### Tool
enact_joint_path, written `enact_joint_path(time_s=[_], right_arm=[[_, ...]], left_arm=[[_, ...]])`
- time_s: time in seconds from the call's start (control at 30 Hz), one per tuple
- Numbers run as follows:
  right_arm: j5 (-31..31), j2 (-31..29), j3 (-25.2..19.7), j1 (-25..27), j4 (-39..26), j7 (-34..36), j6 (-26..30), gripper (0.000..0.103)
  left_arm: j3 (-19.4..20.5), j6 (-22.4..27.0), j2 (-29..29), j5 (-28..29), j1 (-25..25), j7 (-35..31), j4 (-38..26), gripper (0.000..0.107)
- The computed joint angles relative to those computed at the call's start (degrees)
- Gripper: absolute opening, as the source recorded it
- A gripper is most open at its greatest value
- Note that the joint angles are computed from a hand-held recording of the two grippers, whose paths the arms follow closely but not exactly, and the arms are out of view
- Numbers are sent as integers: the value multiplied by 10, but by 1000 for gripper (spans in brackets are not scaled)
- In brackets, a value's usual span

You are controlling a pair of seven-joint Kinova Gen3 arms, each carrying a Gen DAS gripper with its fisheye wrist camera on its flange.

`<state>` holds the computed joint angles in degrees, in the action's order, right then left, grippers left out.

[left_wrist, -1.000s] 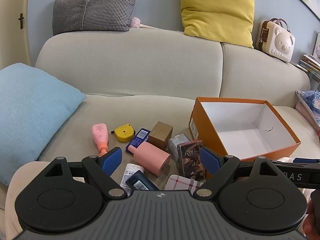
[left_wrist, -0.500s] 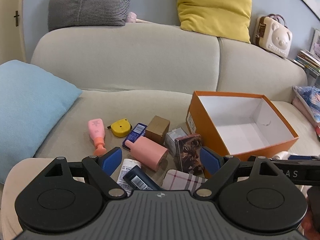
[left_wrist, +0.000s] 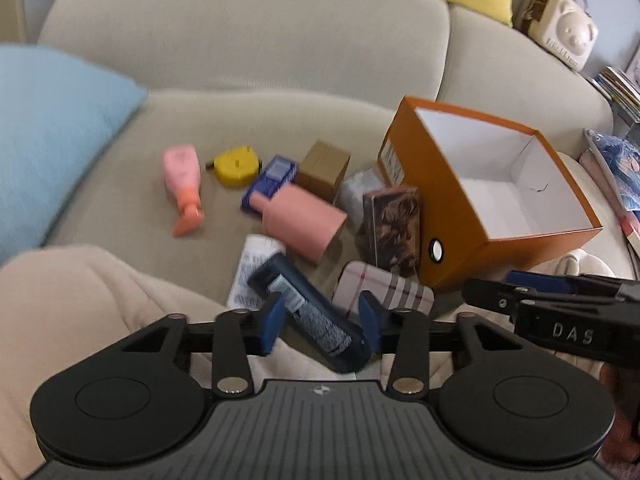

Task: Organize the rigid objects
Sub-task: 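Lower both grippers toward the items beside the orange box, then grasp the navy deodorant bottle with the right gripper while the left grasps the white lotion tube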

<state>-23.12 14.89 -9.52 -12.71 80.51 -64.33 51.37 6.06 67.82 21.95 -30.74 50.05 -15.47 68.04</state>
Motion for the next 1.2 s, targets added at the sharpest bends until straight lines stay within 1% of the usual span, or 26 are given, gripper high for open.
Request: enact_joint_path(time_s=[0.03,0.07,0.17,0.2,0.3,0.4,0.5,0.6,0.67,0.73,0.8,0.83,0.87,0.9,1.03,1.07,1.1,1.17,1.2], right_arm=[[-7,8,-4,3,-8,10,12,52],[-7,18,-7,2,-18,17,23,47],[1,36,-13,-8,-34,37,41,36],[7,45,-14,-14,-43,39,49,34],[9,72,-17,-20,-72,44,85,33],[13,101,-24,-29,-105,58,123,34],[20,125,-27,-44,-128,70,143,34],[27,153,-30,-60,-158,76,168,34],[34,167,-31,-72,-170,83,171,34],[43,174,-32,-84,-171,94,158,35],[48,183,-34,-91,-173,104,150,41],[47,191,-35,-93,-181,105,157,41],[47,199,-35,-95,-190,104,165,45],[46,204,-36,-96,-195,106,170,46],[36,217,-38,-92,-207,111,179,42],[40,212,-39,-91,-202,111,170,38],[42,202,-32,-96,-189,110,153,36],[42,189,-30,-95,-175,103,129,35],[42,188,-29,-94,-175,98,126,35]], left_arm=[[4,-5,0,19,-13,-5,2,43],[6,-8,0,34,-22,-9,3,43],[6,-2,11,53,-35,-27,-9,43],[5,-1,15,58,-38,-35,-14,43],[2,5,20,70,-49,-60,-24,41],[3,26,29,83,-64,-113,-43,41],[1,36,34,98,-78,-151,-50,37],[0,22,27,122,-97,-173,-33,31],[1,13,23,137,-111,-190,-24,30],[5,20,28,151,-125,-219,-30,29],[5,24,34,163,-134,-241,-34,29],[6,23,36,172,-142,-252,-34,29],[5,22,38,179,-146,-258,-35,29],[5,21,40,186,-150,-264,-36,29],[3,17,46,211,-165,-280,-38,29],[2,19,48,215,-168,-284,-40,30],[1,22,49,217,-170,-286,-41,30],[-2,33,56,219,-172,-289,-50,39],[-3,44,61,221,-174,-291,-59,41]])
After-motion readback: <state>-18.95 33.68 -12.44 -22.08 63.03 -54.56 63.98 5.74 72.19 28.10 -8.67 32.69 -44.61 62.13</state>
